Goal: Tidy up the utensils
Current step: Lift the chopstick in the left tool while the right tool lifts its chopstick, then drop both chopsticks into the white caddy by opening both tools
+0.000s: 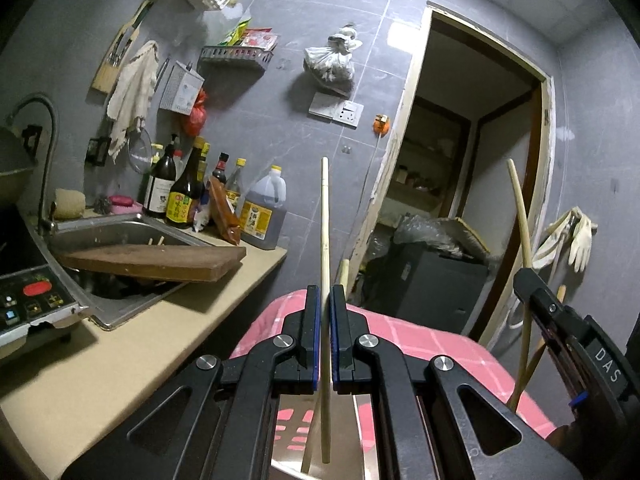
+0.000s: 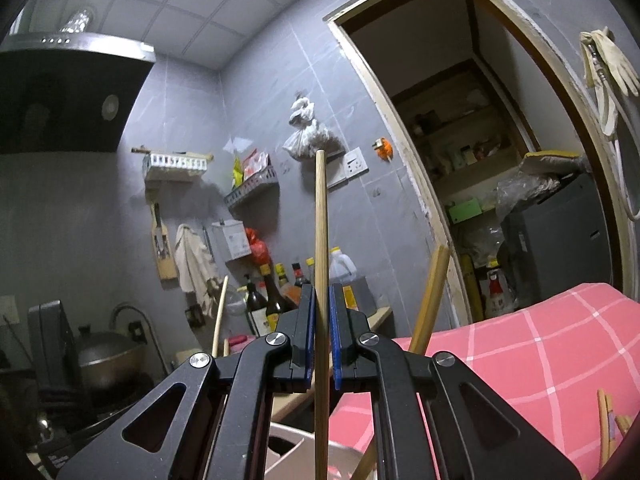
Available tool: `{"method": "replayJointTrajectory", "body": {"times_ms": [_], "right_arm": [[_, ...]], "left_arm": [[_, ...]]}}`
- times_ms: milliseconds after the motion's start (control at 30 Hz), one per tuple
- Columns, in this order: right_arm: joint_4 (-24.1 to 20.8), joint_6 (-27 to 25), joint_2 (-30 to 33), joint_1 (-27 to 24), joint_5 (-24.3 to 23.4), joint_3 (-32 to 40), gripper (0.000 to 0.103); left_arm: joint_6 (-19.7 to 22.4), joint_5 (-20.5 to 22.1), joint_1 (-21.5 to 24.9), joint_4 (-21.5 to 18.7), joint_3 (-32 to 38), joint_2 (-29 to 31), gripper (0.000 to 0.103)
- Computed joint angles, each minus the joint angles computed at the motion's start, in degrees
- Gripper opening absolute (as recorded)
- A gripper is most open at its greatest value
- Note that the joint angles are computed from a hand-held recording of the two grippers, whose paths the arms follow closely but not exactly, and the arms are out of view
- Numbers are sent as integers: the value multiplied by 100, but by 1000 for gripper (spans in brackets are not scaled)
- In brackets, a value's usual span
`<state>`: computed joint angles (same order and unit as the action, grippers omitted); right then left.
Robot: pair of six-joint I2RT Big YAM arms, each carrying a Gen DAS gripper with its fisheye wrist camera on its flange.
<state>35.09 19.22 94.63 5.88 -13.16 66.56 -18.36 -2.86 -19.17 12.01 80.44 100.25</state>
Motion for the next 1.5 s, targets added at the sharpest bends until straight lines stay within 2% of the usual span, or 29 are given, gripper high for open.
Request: {"method": "replayJointTrajectory", "body": {"times_ms": [567,833,967,1100,1133,1200,1267,1333,1467,1500], "right_arm": [[-751,-317,-308,-36,-178,-266,5],[-1000,-442,-459,-61,-171,-392,6],[-1059,-518,-546,-79,-148,-477,8],[-1025,-556,-671,-106,-128,-625,25],[-1011,-561,-703,-112,-99,-662,26],[-996,-570,-788,-144,-104,-747,26],[-976,-573,-879,-177,-95,-833,29],[-950,-557,-997,-237,-89,-941,43],[-866,-516,-1261,-400,4,-1179,55],[-868,-519,-1341,-455,27,-1242,59]], "left_arm": [[625,-203,-181,-547,-121,-71,3],[565,-79,-178,-640,-222,-179,4],[478,34,-161,-648,-291,-262,9],[454,66,-178,-572,-388,-366,14],[446,81,-182,-566,-401,-388,16],[424,109,-192,-545,-436,-437,27],[400,149,-211,-514,-475,-489,29],[425,166,-252,-499,-504,-542,30],[409,235,-336,-456,-573,-646,48],[409,253,-368,-435,-595,-677,49]]}}
